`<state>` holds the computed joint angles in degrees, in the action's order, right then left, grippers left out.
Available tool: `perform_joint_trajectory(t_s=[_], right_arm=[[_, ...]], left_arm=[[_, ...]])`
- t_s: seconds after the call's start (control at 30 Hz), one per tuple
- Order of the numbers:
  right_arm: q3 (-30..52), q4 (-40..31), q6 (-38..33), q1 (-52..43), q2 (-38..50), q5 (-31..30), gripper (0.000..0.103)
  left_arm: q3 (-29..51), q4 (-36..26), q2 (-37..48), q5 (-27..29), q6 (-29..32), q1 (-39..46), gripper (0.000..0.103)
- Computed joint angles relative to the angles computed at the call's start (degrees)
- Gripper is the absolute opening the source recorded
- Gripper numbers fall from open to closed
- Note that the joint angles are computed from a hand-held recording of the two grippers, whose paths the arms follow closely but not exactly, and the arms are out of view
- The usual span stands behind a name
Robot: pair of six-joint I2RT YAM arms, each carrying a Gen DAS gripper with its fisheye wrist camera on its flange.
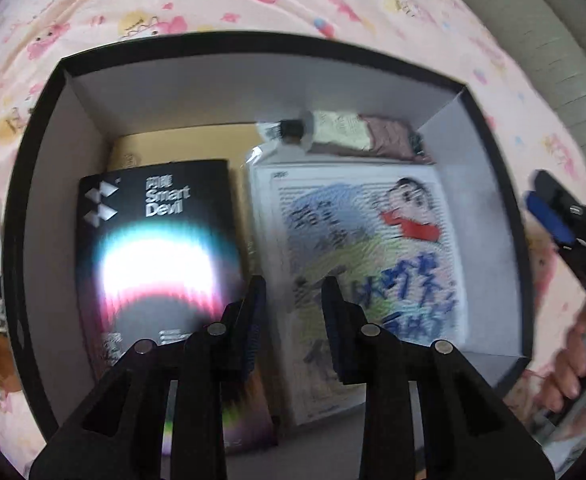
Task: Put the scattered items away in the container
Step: 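Withdraw the left gripper from the box and move toward the scattered pile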
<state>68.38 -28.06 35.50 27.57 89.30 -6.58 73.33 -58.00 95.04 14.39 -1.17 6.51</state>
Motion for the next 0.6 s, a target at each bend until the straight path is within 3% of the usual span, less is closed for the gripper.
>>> perform_joint_trajectory(t_s=[0.17, 0.23, 0.33, 0.47, 0.6], right_arm=[[-3.1, -0.4, 0.6, -0.2, -2.9, 1.1, 0.044], [-3.0, -0.4, 0.6, -0.5, -2.4, 1.1, 0.044], [-2.6, 0.1, 0.7, -1.1, -1.2, -0.4, 0.044], [-2.0, 0.0, 0.2, -0.8, 0.2, -1.4, 0.044], [-1.0, -1.4, -1.0, 1.1, -0.6, 1.5, 0.044]], left_arm=[[1.7, -0.8, 3.6, -0.1, -1.8, -1.1, 0.031], [2.6, -1.2, 4.5, 0.6, -1.4, -1.3, 0.040], [4.0, -2.0, 5.9, 1.5, -0.1, -1.2, 0.044], [5.9, -3.1, 7.5, 4.6, 1.3, 1.0, 0.044], [1.9, 2.9, 1.1, 4.2, 0.9, 2.5, 0.043]])
